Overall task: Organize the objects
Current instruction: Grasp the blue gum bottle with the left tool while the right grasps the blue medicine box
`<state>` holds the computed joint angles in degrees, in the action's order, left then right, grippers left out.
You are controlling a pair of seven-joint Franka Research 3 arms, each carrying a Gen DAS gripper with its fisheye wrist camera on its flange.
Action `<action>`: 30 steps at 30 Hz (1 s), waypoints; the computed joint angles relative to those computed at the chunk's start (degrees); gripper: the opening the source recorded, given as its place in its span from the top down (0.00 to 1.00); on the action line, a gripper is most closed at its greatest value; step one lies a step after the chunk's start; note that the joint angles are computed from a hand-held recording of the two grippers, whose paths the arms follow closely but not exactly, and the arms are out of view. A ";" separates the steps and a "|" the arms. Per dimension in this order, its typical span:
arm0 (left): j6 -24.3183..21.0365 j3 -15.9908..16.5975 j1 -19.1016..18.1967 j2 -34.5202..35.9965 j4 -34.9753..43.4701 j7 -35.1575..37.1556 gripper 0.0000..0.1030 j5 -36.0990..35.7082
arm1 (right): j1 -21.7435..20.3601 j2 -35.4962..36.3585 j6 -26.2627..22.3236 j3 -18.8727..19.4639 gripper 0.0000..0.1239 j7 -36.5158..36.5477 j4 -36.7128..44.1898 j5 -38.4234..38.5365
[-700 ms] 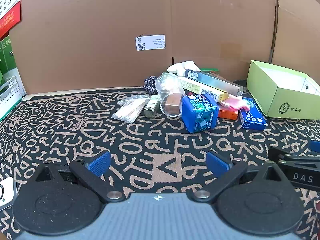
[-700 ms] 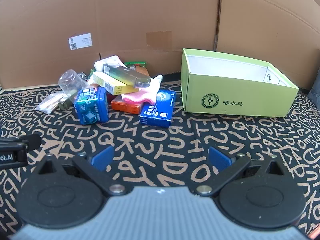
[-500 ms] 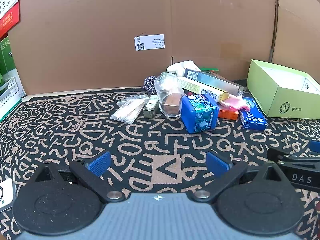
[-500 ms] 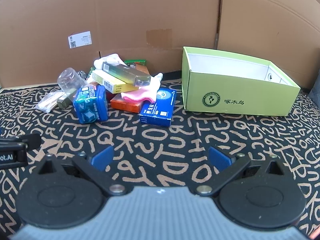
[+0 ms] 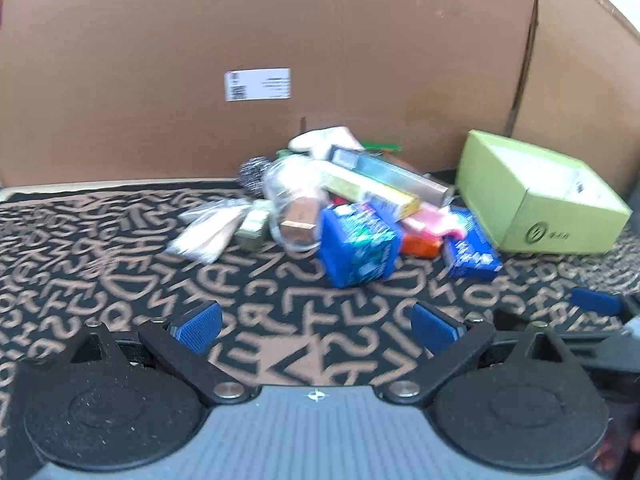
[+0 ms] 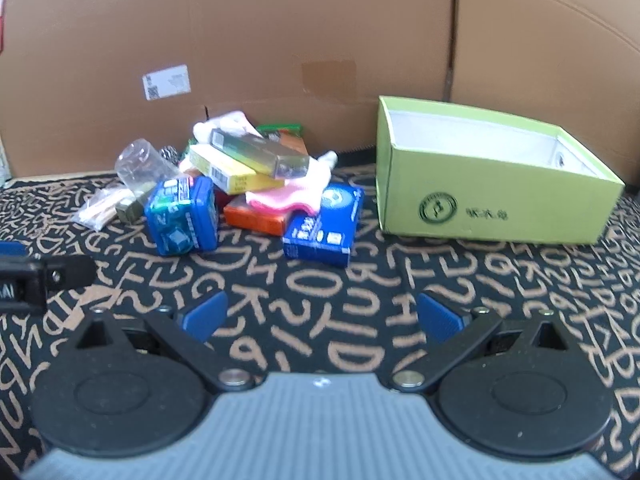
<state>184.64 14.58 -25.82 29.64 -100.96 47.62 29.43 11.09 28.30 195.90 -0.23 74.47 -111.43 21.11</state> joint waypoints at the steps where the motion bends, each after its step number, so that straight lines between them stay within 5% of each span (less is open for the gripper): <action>1: -0.15 -2.56 2.15 0.82 1.59 1.00 0.00 -0.43 | -1.19 0.90 0.35 0.96 0.17 -0.25 1.05 -1.14; 5: -1.71 -9.93 7.59 6.20 10.19 5.21 0.00 -2.05 | -2.19 4.67 -1.15 1.01 0.17 -0.94 6.22 -2.58; 9: -9.05 -18.06 12.41 13.05 21.26 11.14 0.12 -4.93 | -5.04 8.93 -5.79 3.43 0.19 -1.25 13.18 -3.71; 13: -13.41 -19.06 12.35 17.26 28.29 11.67 0.22 -7.84 | -9.47 13.37 -9.82 8.83 0.24 -1.57 20.49 -4.34; 15: -14.98 -21.24 13.61 18.52 30.38 13.28 0.40 -9.55 | -5.13 15.40 -11.78 3.51 0.36 0.60 24.03 -3.06; 16: -15.38 -22.80 14.58 18.95 30.92 14.53 0.41 -10.63 | -3.15 15.87 -12.84 0.80 0.52 2.30 24.76 -3.48; 21: -11.75 -25.34 17.08 14.23 22.20 17.56 0.42 -12.74 | -6.74 10.94 -8.71 5.36 0.52 -0.57 15.60 -2.89; 30: -4.22 -43.89 33.42 2.55 -2.32 31.79 0.42 -17.56 | -23.76 -4.70 -2.16 21.80 0.52 -1.03 -10.90 -9.09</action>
<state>180.42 -29.31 7.59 32.18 -103.29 79.42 11.87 -12.67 23.60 193.74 21.56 73.44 -122.33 12.01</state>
